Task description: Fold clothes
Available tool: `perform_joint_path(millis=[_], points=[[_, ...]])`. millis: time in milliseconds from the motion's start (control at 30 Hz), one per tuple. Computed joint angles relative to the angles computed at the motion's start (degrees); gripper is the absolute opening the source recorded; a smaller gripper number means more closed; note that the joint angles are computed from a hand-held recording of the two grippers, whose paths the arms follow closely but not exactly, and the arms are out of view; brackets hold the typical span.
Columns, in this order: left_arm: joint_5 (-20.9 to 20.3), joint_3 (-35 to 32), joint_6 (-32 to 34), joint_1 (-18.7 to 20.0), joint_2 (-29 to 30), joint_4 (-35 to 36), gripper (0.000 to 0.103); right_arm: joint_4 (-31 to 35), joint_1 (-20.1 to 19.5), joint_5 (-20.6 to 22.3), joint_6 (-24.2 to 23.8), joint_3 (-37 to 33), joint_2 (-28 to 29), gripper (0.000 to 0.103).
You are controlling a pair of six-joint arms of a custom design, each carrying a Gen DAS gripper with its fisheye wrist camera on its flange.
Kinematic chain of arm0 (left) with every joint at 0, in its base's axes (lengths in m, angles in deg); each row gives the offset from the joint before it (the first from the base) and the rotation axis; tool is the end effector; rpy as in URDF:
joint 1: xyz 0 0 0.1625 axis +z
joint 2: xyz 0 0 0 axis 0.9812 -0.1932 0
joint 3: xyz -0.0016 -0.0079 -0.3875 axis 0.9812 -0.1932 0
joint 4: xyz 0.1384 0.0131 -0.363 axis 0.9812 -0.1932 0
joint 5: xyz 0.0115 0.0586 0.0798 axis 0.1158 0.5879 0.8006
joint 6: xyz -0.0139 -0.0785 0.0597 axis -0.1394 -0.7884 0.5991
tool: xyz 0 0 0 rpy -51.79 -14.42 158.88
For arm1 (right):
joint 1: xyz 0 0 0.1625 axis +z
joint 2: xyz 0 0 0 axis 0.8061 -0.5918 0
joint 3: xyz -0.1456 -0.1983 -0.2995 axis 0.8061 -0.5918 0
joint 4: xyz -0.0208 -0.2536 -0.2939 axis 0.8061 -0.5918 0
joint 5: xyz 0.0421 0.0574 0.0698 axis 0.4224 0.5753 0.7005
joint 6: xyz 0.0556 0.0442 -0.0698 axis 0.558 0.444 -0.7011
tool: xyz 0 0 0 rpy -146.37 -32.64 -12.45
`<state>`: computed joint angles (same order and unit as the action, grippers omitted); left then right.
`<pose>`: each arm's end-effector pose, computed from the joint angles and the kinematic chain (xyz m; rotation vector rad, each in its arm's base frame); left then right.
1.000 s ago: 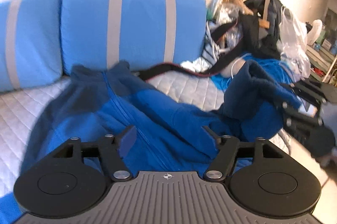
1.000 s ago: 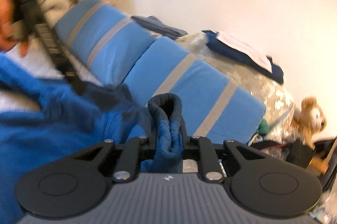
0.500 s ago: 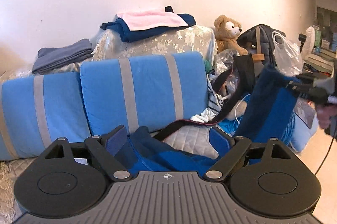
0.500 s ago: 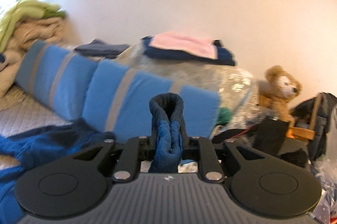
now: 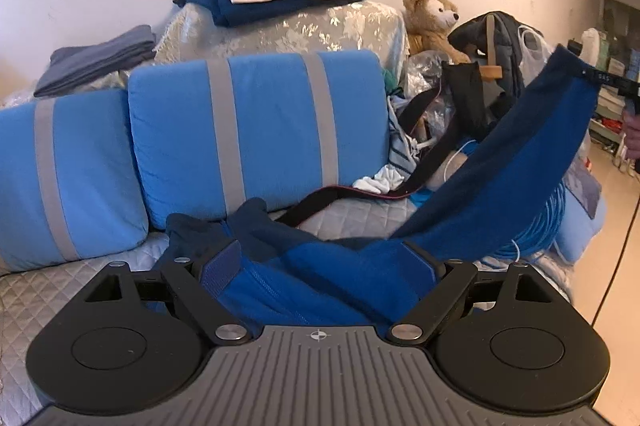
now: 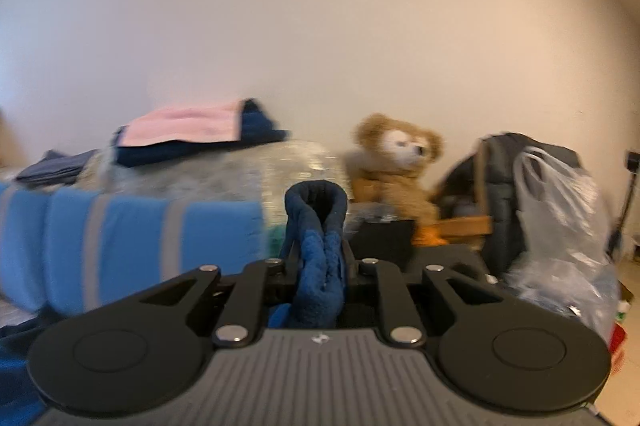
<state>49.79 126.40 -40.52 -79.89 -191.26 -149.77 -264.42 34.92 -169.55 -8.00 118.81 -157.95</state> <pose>-0.3064 -0.2047 0.2593 0.8694 2.2709 -1.0004 0.1242 -0.3577 0.5204 0.7950 -1.9320 1.5750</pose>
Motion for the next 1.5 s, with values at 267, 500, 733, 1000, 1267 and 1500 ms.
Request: perform_joint_path(millis=[267, 500, 733, 1000, 1267, 1500], points=[[1.60, 3.95, -0.44, 8.46, -1.51, -6.05, 0.085, 0.85, -7.51, 2.18, 1.97, -1.01, 0.55, 0.016], [5.96, 6.94, 6.90, 16.33, -1.09, -14.18, 0.085, -0.13, -9.93, 2.60, 0.36, -0.60, 2.58, 0.016], [5.86, 8.18, 24.27, 30.33, 9.24, -42.68, 0.085, -0.68, -11.93, 3.37, -1.02, -0.03, 4.01, 0.017], [-4.36, -3.56, 49.52, 43.90, 33.94, -76.63, 0.085, -1.34, -14.19, 4.25, -0.83, -0.08, 5.24, 0.017], [-11.29, -25.01, 57.15, 52.87, 51.35, -69.03, 0.085, -1.76, -16.70, 5.13, -0.08, -0.98, 6.98, 0.017], [-4.92, -34.65, 53.34, 55.09, 57.74, -53.03, 0.013, -1.87, -18.55, 5.99, -0.38, -1.64, 7.60, 0.017]])
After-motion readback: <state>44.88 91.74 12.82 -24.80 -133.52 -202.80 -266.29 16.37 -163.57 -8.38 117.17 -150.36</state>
